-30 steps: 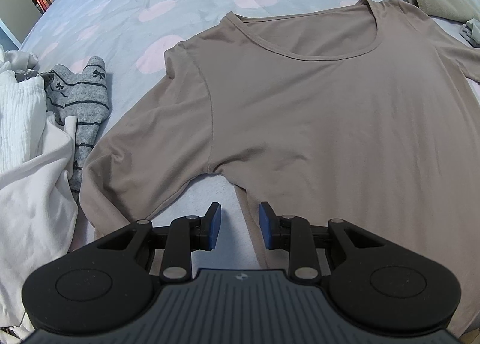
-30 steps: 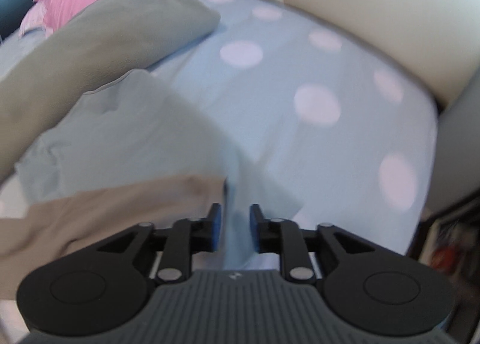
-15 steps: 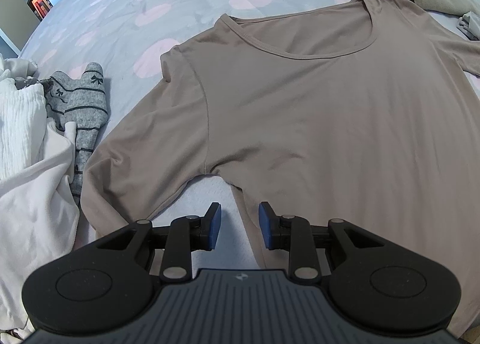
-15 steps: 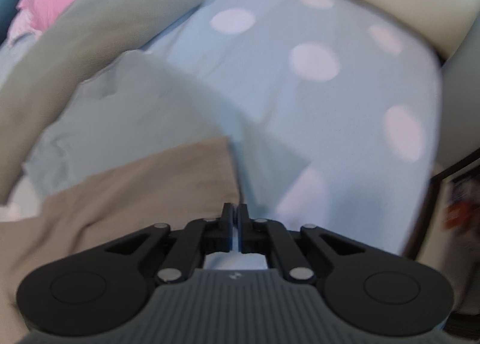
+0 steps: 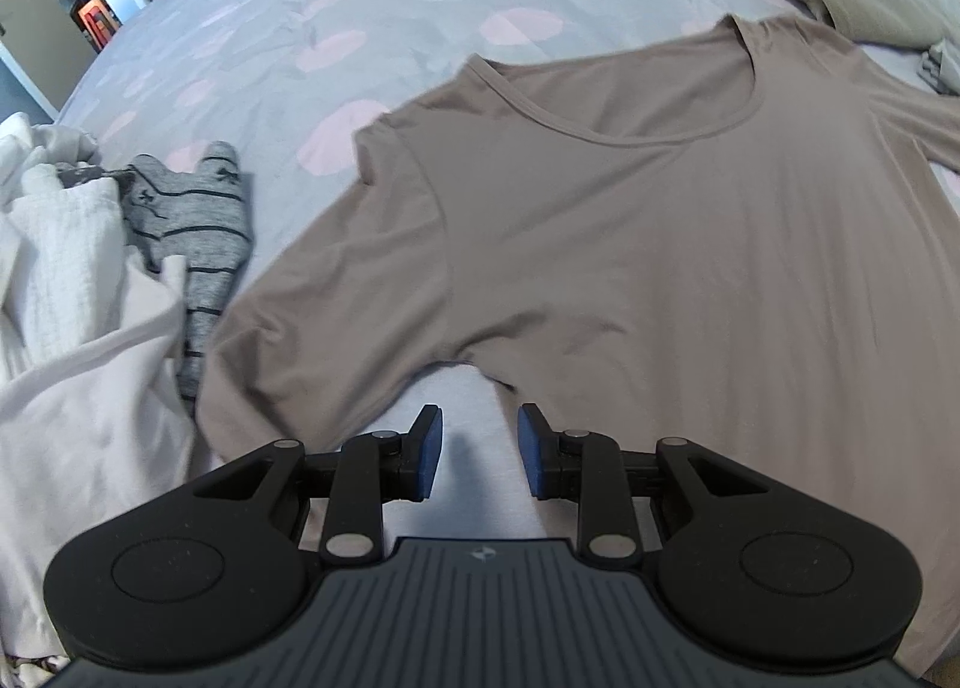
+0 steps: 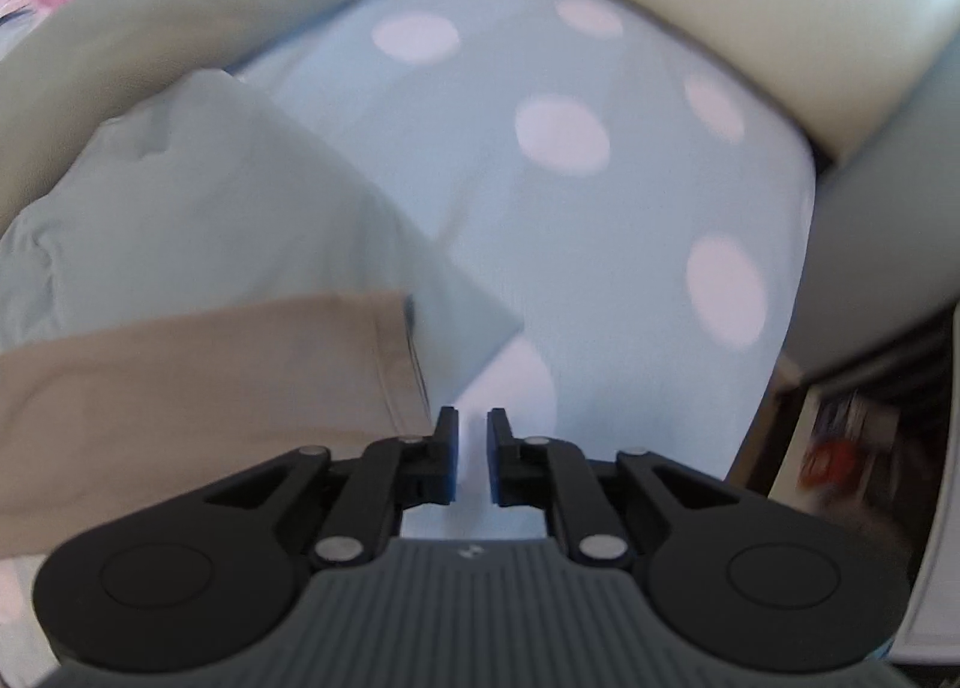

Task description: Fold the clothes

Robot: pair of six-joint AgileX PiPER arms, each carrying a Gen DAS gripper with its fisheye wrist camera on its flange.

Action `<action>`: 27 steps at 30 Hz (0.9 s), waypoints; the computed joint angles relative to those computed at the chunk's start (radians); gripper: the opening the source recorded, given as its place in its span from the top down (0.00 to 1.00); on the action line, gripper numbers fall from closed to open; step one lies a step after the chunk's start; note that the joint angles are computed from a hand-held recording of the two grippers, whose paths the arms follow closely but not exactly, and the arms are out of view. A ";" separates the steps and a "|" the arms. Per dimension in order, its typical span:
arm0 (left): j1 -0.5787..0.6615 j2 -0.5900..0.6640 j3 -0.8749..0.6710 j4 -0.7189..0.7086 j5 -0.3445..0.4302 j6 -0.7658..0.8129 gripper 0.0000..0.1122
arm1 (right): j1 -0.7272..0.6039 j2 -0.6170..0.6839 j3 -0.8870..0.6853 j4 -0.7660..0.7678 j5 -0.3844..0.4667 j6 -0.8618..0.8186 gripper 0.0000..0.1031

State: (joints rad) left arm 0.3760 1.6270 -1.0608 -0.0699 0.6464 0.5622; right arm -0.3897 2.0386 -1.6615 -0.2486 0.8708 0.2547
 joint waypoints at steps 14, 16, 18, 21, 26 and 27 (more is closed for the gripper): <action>0.293 -0.062 -0.054 -0.079 0.076 0.097 0.72 | 0.212 -0.079 -0.001 0.257 -0.021 -0.219 0.71; 0.333 -0.071 -0.037 -0.109 0.081 0.144 0.66 | 0.250 -0.086 0.007 0.257 -0.029 -0.235 0.68; 0.352 -0.080 -0.017 -0.129 0.096 0.199 0.65 | 0.283 -0.081 -0.001 0.256 -0.016 -0.247 0.68; 0.330 -0.101 0.038 -0.039 0.093 0.190 0.64 | 0.308 -0.077 -0.004 0.236 -0.013 -0.238 0.68; 0.273 -0.086 0.137 0.186 0.005 0.083 0.64 | 0.295 -0.080 0.015 0.205 -0.025 -0.193 0.68; 0.263 -0.071 0.144 0.231 -0.004 0.047 0.64 | 0.289 -0.080 0.018 0.203 -0.024 -0.183 0.68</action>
State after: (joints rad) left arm 0.6392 1.5563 -0.9166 0.1614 0.6427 0.6088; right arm -0.1004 1.9585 -1.6435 -0.0457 0.8469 0.0713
